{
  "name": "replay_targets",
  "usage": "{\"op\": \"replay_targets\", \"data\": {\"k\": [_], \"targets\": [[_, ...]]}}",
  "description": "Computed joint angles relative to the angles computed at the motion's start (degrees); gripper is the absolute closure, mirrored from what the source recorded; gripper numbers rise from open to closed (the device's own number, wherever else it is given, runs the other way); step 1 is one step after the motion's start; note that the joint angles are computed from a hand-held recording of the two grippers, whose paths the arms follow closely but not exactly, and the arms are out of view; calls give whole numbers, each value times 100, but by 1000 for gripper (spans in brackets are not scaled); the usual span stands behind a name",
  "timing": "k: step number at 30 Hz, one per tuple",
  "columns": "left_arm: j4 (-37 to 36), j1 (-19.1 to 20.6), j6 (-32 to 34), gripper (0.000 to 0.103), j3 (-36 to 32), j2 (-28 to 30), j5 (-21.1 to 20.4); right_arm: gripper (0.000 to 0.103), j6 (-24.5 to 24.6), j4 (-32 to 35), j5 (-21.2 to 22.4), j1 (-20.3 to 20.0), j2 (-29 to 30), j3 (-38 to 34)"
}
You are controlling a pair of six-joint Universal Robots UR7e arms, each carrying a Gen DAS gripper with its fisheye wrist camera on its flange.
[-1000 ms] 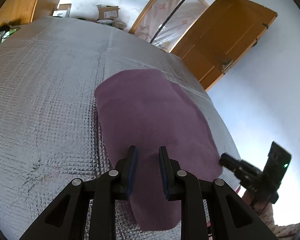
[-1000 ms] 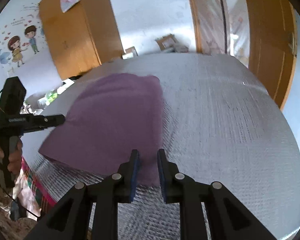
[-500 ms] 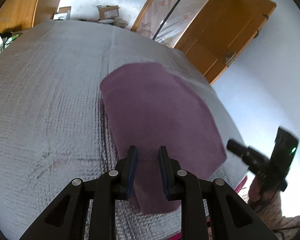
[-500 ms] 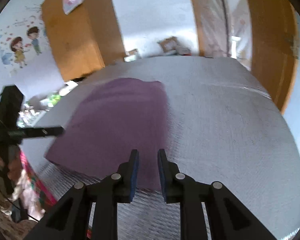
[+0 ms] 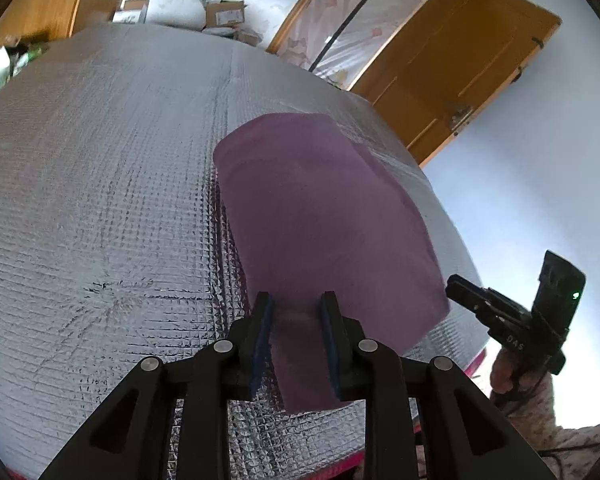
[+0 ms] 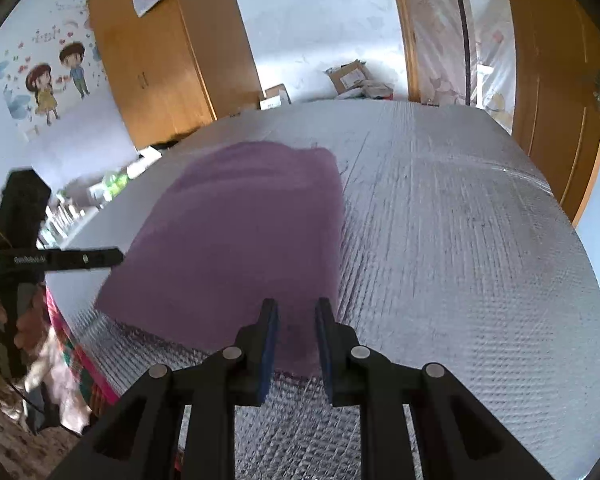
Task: Fold clothes
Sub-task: 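Grasp the purple garment end with the left tool and lift it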
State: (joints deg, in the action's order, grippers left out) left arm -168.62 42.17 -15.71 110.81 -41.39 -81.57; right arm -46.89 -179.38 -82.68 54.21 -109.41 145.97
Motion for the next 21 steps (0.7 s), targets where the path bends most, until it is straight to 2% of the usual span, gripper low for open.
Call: {"op": "replay_targets", "data": {"k": [2,3,4,6,8,9,10,11,13,15,21], "targets": [[299,106,-26,73,-161,4,-173,82,201,543,195,-97,-75,-235],[489,160,-45,63,-256,10,-253,81,322,840,283,-144,-85,-377],[662,210,-76,59,-342,16,-330,79,436,1116,361,-183,-78,-520],[882,365,-157,59,-505,48,-663,77,621,1497,392,-192,55,-798],[1122,561,-202,55,-722,129,-1125,76,803,1876,432,-204,195,-1082],[1212,631,-250,49,-812,176,-1250,75,893,2066,459,-213,267,-1225],[1298,696,-300,47,-901,224,-1354,67,980,2256,518,-239,342,-1361],[1374,745,-368,47,-978,268,-1400,58,1065,2463,591,-270,418,-1503],[1521,853,-457,47,-1115,354,-1563,53,1189,3067,880,-382,578,-1833],[1528,941,-493,47,-1179,415,-1771,52,1168,3564,1020,-431,744,-2109],[1624,1096,-417,47,-1334,516,-2129,47,1067,4394,1103,-387,1208,-2694]]}}
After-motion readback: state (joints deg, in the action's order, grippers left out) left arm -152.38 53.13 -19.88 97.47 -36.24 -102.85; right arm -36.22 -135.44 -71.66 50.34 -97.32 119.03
